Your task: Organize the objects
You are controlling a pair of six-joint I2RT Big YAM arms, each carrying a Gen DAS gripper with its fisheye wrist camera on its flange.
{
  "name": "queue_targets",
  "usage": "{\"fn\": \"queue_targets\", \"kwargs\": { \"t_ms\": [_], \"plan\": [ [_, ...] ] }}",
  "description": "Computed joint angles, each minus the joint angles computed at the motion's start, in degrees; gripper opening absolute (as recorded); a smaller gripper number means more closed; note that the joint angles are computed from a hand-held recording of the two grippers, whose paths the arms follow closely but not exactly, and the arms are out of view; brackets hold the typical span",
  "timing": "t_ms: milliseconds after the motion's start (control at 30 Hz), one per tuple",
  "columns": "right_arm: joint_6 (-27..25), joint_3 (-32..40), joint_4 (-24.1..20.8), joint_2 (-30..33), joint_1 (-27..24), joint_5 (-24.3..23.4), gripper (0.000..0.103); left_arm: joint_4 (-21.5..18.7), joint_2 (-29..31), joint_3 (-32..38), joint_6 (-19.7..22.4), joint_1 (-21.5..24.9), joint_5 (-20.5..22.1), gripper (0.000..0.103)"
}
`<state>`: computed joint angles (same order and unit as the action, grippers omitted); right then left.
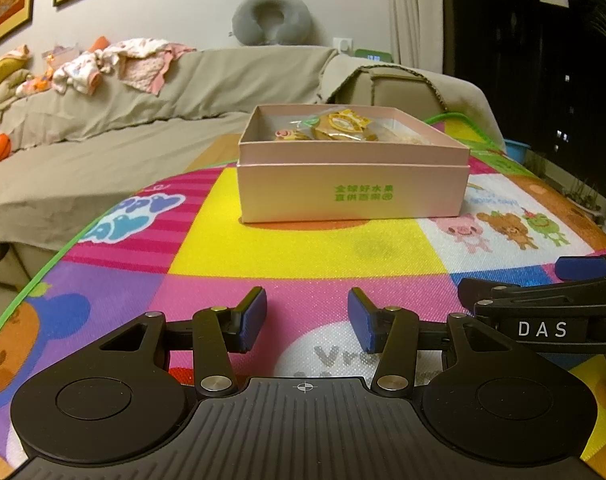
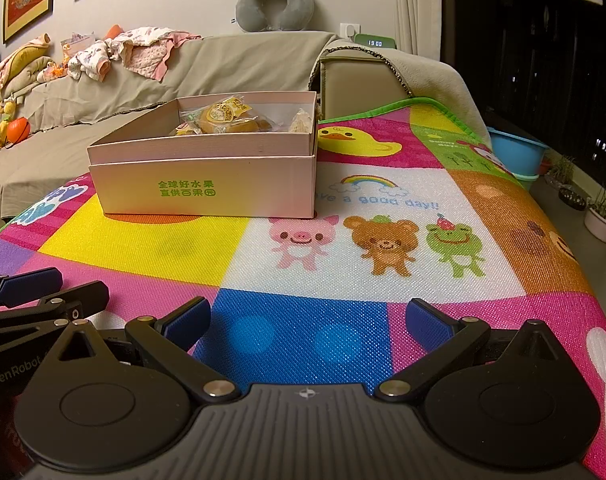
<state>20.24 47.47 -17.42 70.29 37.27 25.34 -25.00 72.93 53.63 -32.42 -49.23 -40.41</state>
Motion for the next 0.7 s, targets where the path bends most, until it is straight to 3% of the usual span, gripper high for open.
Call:
{"fn": "queue_targets", "kwargs": {
  "t_ms": [700],
  "plan": [
    [0.0, 0.0, 0.0, 0.0, 0.0, 0.0, 0.103, 0.3, 0.0, -0.1, 0.5, -0.2, -0.4, 0.052]
  ]
}}
